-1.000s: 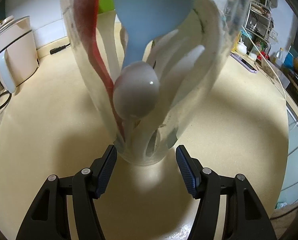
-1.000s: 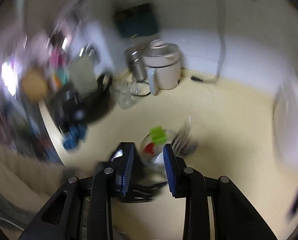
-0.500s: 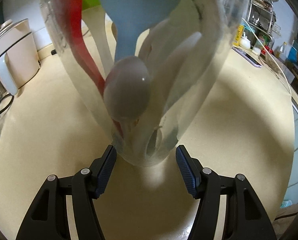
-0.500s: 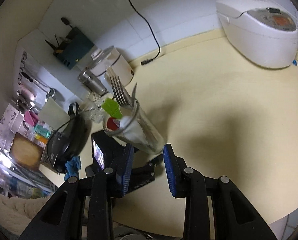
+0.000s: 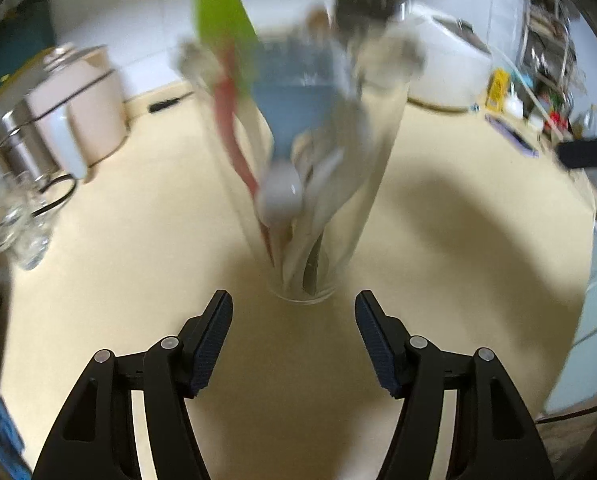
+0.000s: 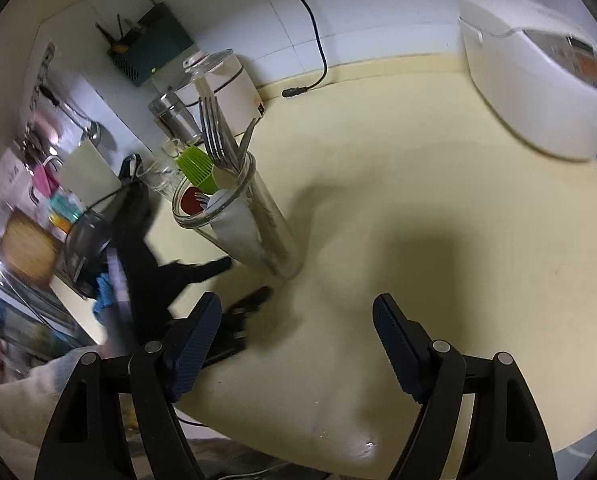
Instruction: Organize utensils
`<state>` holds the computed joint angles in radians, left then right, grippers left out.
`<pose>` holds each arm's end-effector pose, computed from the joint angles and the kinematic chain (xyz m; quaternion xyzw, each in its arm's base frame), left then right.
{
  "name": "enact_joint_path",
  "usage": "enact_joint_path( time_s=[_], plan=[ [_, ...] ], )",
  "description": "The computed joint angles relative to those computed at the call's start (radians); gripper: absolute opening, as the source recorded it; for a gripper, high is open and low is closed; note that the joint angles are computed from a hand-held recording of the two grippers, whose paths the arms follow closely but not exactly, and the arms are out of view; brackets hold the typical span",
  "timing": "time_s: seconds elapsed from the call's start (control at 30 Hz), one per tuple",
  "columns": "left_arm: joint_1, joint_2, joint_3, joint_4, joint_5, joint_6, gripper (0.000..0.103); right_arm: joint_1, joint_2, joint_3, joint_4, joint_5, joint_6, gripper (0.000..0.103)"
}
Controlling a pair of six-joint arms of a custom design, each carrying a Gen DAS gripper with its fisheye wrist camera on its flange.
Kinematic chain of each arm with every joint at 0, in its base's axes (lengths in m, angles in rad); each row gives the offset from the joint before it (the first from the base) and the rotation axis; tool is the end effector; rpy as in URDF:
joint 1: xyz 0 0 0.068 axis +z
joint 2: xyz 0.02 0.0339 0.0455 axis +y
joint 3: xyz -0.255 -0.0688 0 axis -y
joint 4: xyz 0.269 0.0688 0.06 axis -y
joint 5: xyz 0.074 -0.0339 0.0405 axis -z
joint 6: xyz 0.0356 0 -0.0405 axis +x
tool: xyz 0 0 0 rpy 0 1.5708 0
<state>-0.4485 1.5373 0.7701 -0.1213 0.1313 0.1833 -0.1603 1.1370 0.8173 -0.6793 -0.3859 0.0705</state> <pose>0.2824 -0.1411 0.1400 0.3130 0.8870 -0.1054 0.3227 0.2439 -0.0259 0.2273 0.0547 0.9416 0.1714 0.2848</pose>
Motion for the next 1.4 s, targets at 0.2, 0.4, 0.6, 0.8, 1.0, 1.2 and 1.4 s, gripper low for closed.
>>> enact_joint_path(
  time_s=[0.2, 0.4, 0.6, 0.8, 1.0, 1.2, 1.4],
  plan=[
    [-0.059, -0.190, 0.015, -0.155, -0.104, -0.112, 0.073, 0.086, 0.004, 0.017, 0.012, 0.165, -0.031, 0.078],
    [-0.185, -0.344, 0.033, -0.339, -0.374, -0.198, 0.073, 0.118, -0.022, 0.015, 0.045, 0.258, -0.046, 0.078],
    [-0.236, -0.413, 0.015, -0.344, -0.461, -0.197, 0.073, 0.072, -0.058, 0.010, 0.002, 0.245, -0.043, 0.078],
    [-0.293, -0.399, 0.073, -0.413, -0.509, -0.283, 0.073, 0.035, -0.083, 0.021, -0.072, 0.198, -0.052, 0.078],
    [-0.272, -0.347, 0.131, -0.518, -0.420, -0.421, 0.073, 0.059, -0.122, -0.012, -0.077, 0.230, -0.062, 0.078],
    [-0.301, -0.347, 0.117, -0.508, -0.445, -0.428, 0.073, 0.035, -0.116, -0.019, -0.079, 0.223, -0.065, 0.078],
    [-0.305, -0.337, 0.118, -0.502, -0.446, -0.436, 0.073, 0.039, -0.113, -0.019, -0.078, 0.231, -0.065, 0.078]
  ],
)
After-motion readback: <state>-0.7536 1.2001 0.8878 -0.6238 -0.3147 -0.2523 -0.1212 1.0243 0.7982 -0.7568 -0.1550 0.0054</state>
